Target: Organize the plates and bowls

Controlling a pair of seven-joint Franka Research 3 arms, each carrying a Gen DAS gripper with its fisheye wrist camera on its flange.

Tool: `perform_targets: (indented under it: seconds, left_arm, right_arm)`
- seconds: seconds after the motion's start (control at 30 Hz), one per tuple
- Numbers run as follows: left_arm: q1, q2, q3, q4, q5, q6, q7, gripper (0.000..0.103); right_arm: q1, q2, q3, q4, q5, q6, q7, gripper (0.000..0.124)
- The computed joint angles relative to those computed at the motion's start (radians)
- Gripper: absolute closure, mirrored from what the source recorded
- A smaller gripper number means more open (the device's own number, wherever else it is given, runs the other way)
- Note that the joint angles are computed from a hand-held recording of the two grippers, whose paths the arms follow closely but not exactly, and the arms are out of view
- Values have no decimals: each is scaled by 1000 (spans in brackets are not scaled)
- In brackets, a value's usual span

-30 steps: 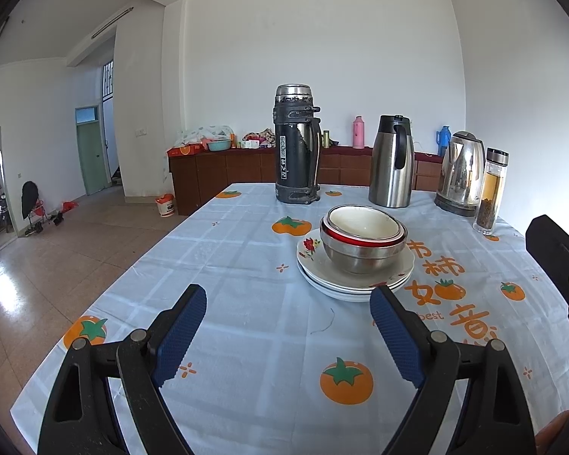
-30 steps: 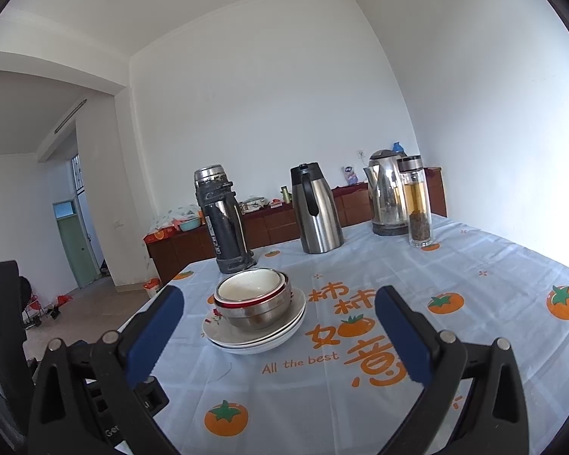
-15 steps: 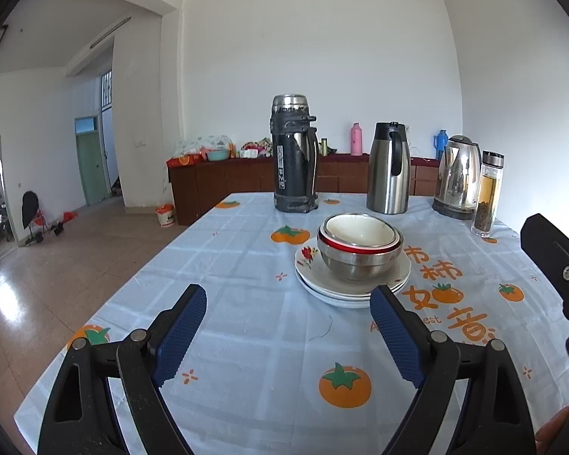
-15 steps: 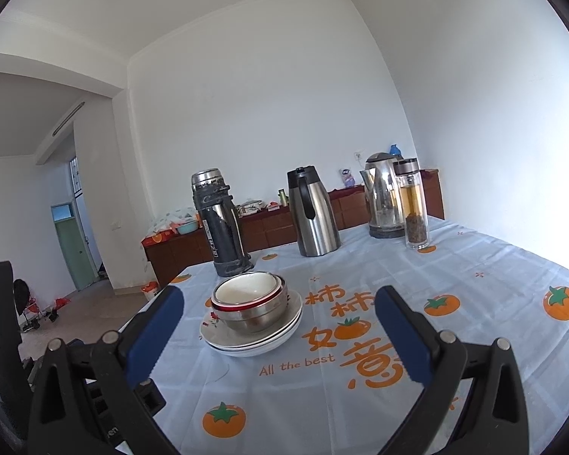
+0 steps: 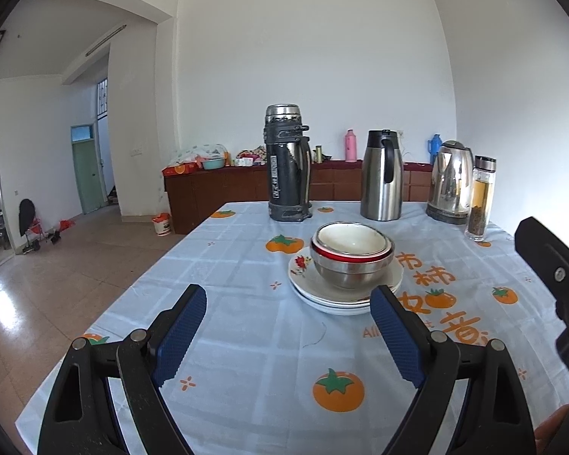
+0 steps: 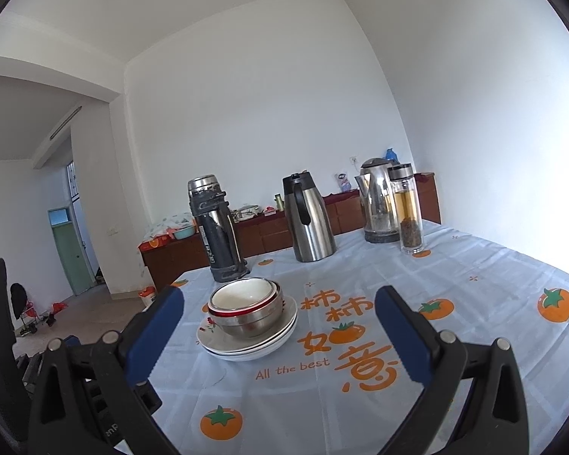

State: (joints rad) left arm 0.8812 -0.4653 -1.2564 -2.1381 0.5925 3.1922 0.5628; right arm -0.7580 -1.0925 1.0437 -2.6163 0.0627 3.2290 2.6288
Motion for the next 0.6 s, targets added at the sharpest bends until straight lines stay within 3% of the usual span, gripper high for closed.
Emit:
perform_targets:
  seconds: [0.27,0.6]
  left_arm:
    - [-29,94,0,17,21,-42,0,13]
    - [-6,70,-19,34,78,-82,-50,13]
  right_arm:
    - [-2,-10,0,-3,0,-7,16,21]
    - [1,-3,-3,-7,-4,-6,19,21]
